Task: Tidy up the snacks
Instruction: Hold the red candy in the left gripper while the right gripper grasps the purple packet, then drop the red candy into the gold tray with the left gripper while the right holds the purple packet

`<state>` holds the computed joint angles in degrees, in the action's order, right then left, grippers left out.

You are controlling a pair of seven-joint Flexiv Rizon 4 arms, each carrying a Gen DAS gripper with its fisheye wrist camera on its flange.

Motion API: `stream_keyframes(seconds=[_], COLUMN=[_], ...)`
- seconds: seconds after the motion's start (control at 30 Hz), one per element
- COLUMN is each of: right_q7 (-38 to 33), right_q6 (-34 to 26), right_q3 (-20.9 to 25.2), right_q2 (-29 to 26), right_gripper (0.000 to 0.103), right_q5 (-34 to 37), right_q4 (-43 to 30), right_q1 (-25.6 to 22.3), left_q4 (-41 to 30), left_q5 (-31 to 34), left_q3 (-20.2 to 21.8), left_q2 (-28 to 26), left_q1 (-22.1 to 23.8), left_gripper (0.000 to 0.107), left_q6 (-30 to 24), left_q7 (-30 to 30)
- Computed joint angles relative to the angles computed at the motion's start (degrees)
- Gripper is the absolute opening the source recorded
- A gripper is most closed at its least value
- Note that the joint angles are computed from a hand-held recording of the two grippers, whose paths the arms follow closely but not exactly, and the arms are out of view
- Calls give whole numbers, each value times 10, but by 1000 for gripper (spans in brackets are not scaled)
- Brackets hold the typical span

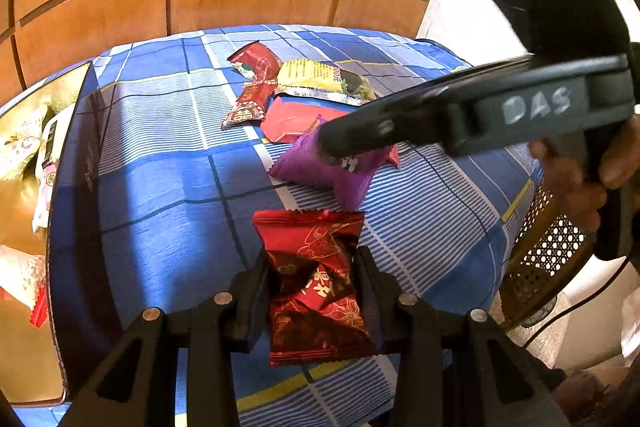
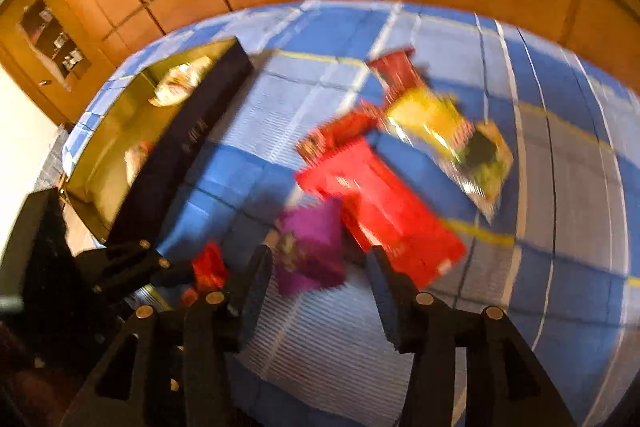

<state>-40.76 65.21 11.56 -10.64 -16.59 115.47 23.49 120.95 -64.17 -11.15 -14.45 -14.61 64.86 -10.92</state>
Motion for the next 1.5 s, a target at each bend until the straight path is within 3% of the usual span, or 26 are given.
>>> stream_keyframes(seconds=[0.13, 0.3, 0.5, 0.87, 0.97, 1.17, 1.27, 1.5], right_q7=[-54, -69, -10, 29, 41, 65, 75, 81], right_q6=[-32, -76, -5, 56, 64, 25, 28, 13], right_q3=[7, -3, -14, -19, -22, -33, -31, -29], right_q2=[-33, -54, -38, -36, -36, -36, -37, -40], right_gripper=[50, 39, 36, 37, 37, 38, 39, 39], right_q5=[11, -3, -19, -35, -44, -100, -105, -110], right_q4=[-42, -57, -5, 24, 29, 23, 24, 16], right_q1=[0, 15, 15, 11, 13, 28, 25, 25], left_q4=[-2, -9, -8, -16, -42, -114, -165, -233], left_q5=[11, 24, 18, -34, -41, 40, 143, 254], left_q3=[3, 5, 1, 26, 37, 57, 80, 95], left_q2=[0, -2, 8, 54, 52, 6, -35, -91], left_q1=[2, 7, 7, 8, 18, 58, 83, 141], left_gripper=[40, 40, 40, 40, 40, 40, 40, 40], left_q6=[-4, -17, -4, -38, -47, -11, -9, -61], left_q7=[-11, -34, -28, -31, -73, -232, -355, -490])
